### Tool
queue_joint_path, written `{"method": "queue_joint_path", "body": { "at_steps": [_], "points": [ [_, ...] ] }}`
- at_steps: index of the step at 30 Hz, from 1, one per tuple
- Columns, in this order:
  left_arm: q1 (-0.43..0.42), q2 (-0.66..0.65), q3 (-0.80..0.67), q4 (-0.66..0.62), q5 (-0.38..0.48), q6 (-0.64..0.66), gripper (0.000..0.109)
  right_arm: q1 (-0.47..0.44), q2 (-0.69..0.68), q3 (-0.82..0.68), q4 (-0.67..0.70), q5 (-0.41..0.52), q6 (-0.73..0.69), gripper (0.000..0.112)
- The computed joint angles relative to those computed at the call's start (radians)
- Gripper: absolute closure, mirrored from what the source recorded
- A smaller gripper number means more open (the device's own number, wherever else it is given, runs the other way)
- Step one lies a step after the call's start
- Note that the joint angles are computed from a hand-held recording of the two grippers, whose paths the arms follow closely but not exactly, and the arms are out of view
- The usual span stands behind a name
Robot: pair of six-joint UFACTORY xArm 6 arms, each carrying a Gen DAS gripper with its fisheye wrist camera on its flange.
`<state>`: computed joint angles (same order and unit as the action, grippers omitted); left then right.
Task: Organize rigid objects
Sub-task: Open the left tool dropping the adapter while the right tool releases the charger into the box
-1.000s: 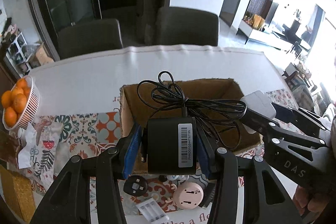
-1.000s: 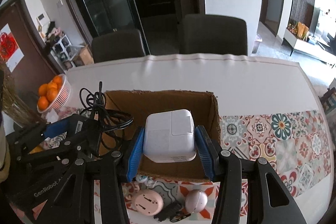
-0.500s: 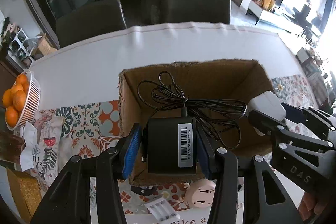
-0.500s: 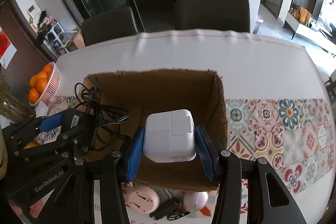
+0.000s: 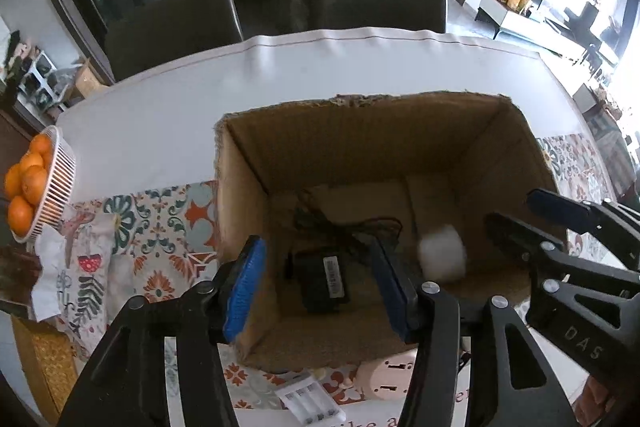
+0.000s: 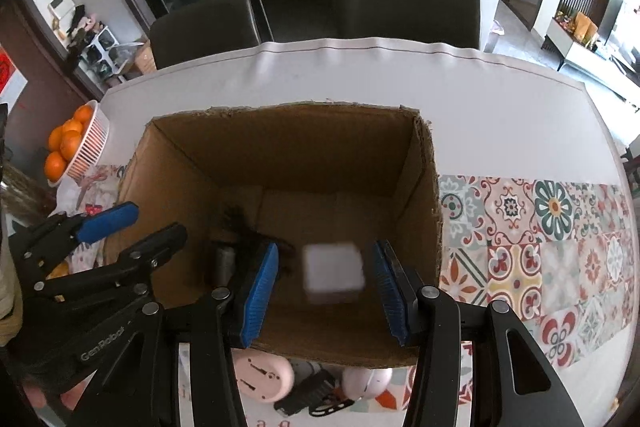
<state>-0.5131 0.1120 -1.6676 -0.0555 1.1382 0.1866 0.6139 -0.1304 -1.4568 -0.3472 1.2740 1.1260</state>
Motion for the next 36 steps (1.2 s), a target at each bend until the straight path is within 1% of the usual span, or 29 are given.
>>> {"method": "queue_joint_path", "body": {
  "at_steps": [4, 9, 15, 17, 23, 27, 33, 36],
  "points": [
    [-0.001, -0.045, 0.045, 0.012, -0.034, 0.015, 0.054, 0.026, -0.005, -0.014, -0.048, 0.032, 0.024, 0.062],
    [0.015, -0.112, 0.102, -0.025, -0.071, 0.018, 0.054, 0.067, -0.026, -0.020, -0.117, 0.054, 0.072, 0.062],
    [0.021, -0.186, 0.162, -0.033, -0.111, 0.016, 0.051, 0.125, -0.049, -0.021, -0.205, 0.083, 0.141, 0.062],
    [0.019, -0.215, 0.187, -0.022, -0.121, 0.014, 0.051, 0.149, -0.053, -0.029, -0.235, 0.103, 0.162, 0.061],
    [0.027, -0.310, 0.276, -0.049, -0.164, 0.041, 0.049, 0.228, -0.070, -0.035, -0.318, 0.148, 0.222, 0.061],
    [0.026, -0.372, 0.340, -0.035, -0.198, 0.040, 0.048, 0.281, -0.078, -0.035, -0.367, 0.185, 0.259, 0.060],
    [0.023, -0.446, 0.414, -0.027, -0.205, 0.015, 0.047, 0.329, -0.103, -0.008, -0.390, 0.201, 0.298, 0.060],
    [0.018, -0.489, 0.464, -0.025, -0.222, 0.005, 0.047, 0.357, -0.118, 0.012, -0.399, 0.219, 0.325, 0.060]
  ]
}}
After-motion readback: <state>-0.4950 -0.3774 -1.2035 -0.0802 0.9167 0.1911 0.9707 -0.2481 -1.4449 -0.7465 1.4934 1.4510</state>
